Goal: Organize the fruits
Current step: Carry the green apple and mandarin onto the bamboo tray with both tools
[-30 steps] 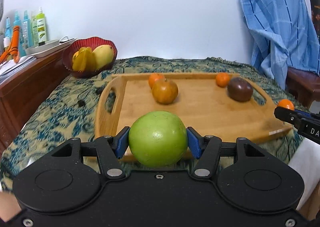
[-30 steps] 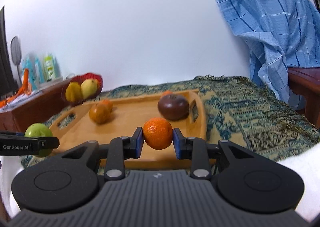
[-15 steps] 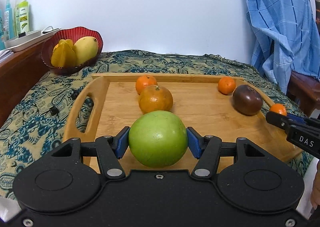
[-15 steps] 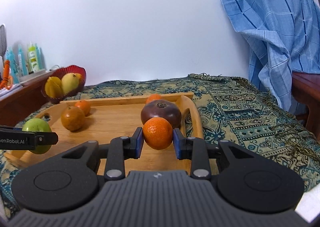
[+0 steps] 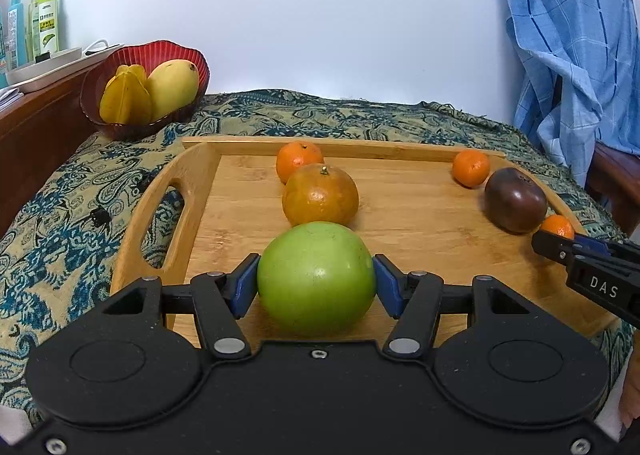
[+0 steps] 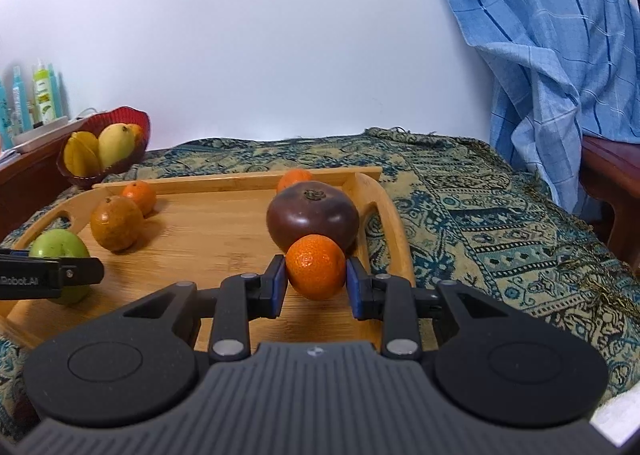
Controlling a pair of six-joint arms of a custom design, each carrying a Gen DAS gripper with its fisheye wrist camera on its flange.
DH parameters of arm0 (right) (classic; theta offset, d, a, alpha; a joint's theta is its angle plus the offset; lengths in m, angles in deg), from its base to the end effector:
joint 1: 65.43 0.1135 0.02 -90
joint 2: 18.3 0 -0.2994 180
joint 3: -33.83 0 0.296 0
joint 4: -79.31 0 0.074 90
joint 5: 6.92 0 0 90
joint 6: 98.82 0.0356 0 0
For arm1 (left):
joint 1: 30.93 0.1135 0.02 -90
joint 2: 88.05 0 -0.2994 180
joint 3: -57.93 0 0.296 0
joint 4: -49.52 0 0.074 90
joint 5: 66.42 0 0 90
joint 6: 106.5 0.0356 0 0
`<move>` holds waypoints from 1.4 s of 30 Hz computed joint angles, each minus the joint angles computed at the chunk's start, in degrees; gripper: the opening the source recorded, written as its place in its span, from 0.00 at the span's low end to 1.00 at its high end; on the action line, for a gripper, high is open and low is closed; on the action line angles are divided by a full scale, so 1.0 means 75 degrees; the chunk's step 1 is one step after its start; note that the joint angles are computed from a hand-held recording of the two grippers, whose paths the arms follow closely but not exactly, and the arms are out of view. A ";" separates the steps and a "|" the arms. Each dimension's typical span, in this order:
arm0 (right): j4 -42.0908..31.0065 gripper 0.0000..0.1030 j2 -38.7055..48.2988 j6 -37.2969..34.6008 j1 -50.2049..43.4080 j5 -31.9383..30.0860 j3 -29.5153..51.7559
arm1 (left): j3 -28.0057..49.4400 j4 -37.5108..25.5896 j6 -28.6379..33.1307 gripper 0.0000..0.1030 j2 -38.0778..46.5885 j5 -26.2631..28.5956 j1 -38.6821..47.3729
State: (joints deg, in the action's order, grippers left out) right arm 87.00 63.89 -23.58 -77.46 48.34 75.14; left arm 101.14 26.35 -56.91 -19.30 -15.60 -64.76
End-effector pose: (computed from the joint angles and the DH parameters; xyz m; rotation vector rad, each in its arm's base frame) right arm 0.2874 -0.0405 0.1599 -0.3913 2.0193 0.3630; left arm 0.2165 -0.1181 0.1886 -0.4161 2.1554 0.1227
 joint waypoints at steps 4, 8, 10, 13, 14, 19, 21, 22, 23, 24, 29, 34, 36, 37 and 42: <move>-0.0058 0.35 0.0083 0.0029 0.0022 0.0030 0.0070 | -0.0025 0.0117 0.0095 0.56 0.0027 0.0029 0.0064; -0.0125 0.35 0.0134 -0.0047 0.0074 0.0062 0.0111 | 0.0002 0.0216 0.0169 0.56 0.0101 0.0060 0.0132; -0.0160 0.35 0.0172 -0.0043 0.0109 0.0101 0.0147 | 0.0033 0.0282 0.0241 0.56 0.0158 0.0114 0.0204; -0.0218 0.35 0.0224 0.0014 0.0123 0.0097 0.0207 | 0.0038 0.0319 0.0285 0.56 0.0158 0.0190 0.0273; -0.0238 0.35 0.0249 0.0043 0.0114 0.0070 0.0236 | 0.0031 0.0344 0.0310 0.56 0.0157 0.0221 0.0303; -0.0347 0.35 0.0327 0.0074 0.0100 0.0028 0.0319 | 0.0030 0.0396 0.0315 0.56 0.0223 0.0132 0.0259; -0.0335 0.35 0.0319 0.0073 0.0120 0.0055 0.0303 | 0.0018 0.0395 0.0321 0.56 0.0224 0.0082 0.0218; -0.0326 0.35 0.0316 0.0072 0.0123 0.0061 0.0294 | 0.0011 0.0401 0.0319 0.56 0.0219 0.0079 0.0214; -0.0323 0.35 0.0322 0.0079 0.0123 0.0059 0.0296 | 0.0013 0.0401 0.0304 0.56 0.0221 0.0082 0.0213; -0.0319 0.35 0.0324 0.0091 0.0118 0.0048 0.0293 | 0.0004 0.0406 0.0286 0.56 0.0213 0.0081 0.0208; -0.0291 0.35 0.0340 0.0225 0.0073 -0.0060 0.0308 | 0.0006 0.0390 0.0293 0.56 0.0195 0.0083 0.0213; -0.0344 0.36 0.0353 0.0243 0.0093 -0.0045 0.0328 | -0.0008 0.0440 0.0308 0.56 0.0180 0.0140 0.0265; -0.0330 0.36 0.0348 0.0244 0.0095 -0.0041 0.0318 | -0.0013 0.0445 0.0354 0.56 0.0172 0.0147 0.0268; -0.0334 0.37 0.0343 0.0255 0.0092 -0.0052 0.0314 | -0.0024 0.0457 0.0370 0.56 0.0168 0.0142 0.0270; -0.0222 0.40 0.0292 0.0287 0.0062 -0.0102 0.0239 | -0.0008 0.0456 0.0374 0.57 0.0210 -0.0018 0.0180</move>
